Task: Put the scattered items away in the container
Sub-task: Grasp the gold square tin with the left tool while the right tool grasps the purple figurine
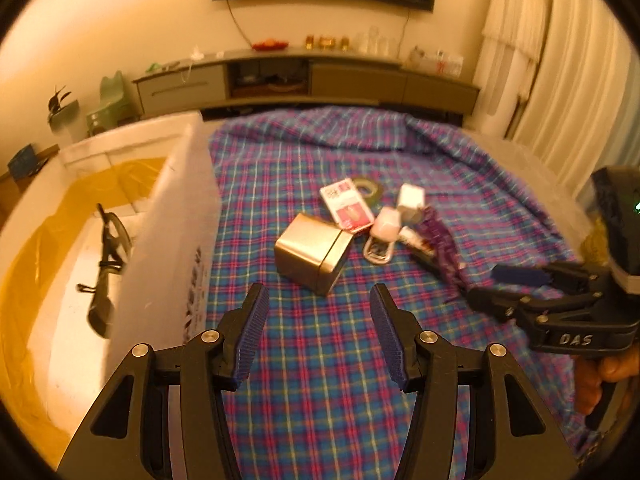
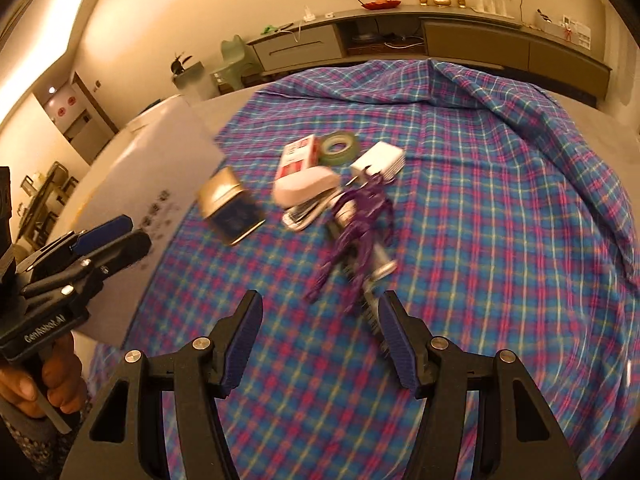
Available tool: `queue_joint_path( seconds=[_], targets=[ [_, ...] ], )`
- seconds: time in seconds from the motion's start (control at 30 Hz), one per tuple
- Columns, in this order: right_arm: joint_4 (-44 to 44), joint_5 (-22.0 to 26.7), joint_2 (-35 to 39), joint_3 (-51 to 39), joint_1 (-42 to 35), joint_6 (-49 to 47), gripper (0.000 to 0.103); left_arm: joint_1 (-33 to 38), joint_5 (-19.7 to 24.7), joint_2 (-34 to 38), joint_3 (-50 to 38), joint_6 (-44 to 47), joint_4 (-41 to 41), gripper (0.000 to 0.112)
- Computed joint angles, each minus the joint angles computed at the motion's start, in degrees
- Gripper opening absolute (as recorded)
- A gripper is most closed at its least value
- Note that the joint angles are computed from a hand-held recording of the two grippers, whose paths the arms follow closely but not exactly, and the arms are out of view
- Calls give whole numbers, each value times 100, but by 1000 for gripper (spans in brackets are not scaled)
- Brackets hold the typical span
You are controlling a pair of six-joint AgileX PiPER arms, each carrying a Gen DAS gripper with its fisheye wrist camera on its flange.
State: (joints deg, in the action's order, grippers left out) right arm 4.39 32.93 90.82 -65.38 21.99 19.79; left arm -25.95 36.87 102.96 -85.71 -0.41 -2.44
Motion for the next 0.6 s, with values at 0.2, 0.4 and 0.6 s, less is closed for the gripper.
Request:
queue_joint_path(
  seconds=[0.2,0.4,0.6],
  targets=[
    [-20,89,817,-669,-301,-426,65,-24,19,632,-650,-167,208,56],
    [196,63,1288,-1050,-453,-889,59,-89,125,1210,-1216,-235,276,58],
    [276,321,1272,-1147,-590,-888,44,36,795,1524,-1765,614,-1136,58]
  ],
)
